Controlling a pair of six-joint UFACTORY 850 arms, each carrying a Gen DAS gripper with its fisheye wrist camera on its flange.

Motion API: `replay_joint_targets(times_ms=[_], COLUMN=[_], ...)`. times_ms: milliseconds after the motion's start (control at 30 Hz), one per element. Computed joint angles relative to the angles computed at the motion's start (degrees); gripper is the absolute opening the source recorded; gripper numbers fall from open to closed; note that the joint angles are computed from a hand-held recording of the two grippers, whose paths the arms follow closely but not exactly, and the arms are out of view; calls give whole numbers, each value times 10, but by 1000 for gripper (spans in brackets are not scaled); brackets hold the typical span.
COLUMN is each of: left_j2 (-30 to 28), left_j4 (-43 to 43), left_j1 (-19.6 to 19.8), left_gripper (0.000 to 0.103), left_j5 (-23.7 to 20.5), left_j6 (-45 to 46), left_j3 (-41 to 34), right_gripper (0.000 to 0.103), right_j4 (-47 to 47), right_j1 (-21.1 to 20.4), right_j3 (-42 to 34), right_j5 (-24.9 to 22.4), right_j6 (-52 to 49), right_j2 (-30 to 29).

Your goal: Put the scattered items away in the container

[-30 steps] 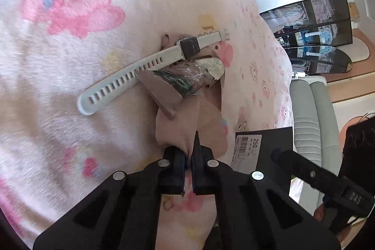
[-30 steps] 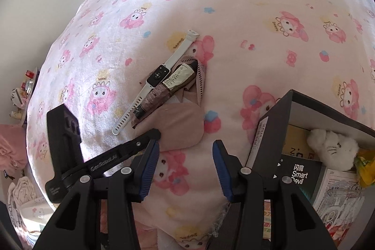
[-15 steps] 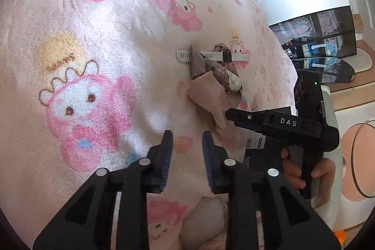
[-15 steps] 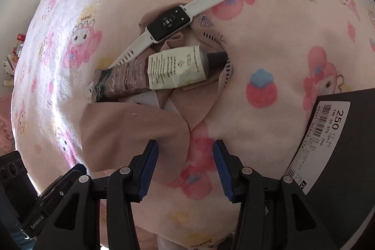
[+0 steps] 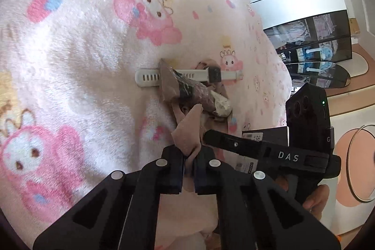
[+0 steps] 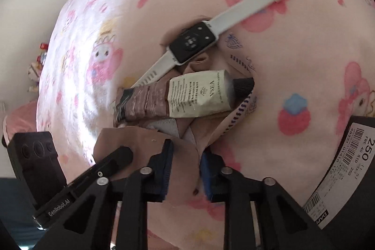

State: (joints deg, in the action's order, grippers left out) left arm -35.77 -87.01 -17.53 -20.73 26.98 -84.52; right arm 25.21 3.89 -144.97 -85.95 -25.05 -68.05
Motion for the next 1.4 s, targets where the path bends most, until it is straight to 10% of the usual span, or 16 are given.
replay_joint_targets(times_ms=[133, 267, 667, 867, 967, 1000, 1133, 1400], left_j2=[88, 128, 71, 65, 66, 68, 81, 99], left_j4=[-166, -66, 39, -12, -15, -35, -147, -254], left_j1=[9, 15, 17, 15, 14, 16, 22, 19], left_gripper=[4, 4, 35, 46, 34, 16, 7, 5], left_j5=[-5, 10, -31, -34, -34, -38, -64, -148], left_j6=[164, 92, -44, 2, 10, 26, 142, 276], left_j3=[106, 146, 128, 132, 131, 135, 145, 127], right_gripper=[9, 9, 19, 42, 40, 22, 1, 1], right_j4=[57, 52, -40, -34, 17, 31, 65, 173], right_j1=[-8, -10, 12, 25, 20, 19, 12, -32], right_j3=[154, 237, 171, 72, 46, 47, 109, 164], right_j5=[-6, -3, -10, -53, -71, -72, -14, -23], right_j6=[-122, -182, -66, -24, -17, -18, -39, -88], right_j2=[105, 172, 102, 34, 9, 8, 55, 123])
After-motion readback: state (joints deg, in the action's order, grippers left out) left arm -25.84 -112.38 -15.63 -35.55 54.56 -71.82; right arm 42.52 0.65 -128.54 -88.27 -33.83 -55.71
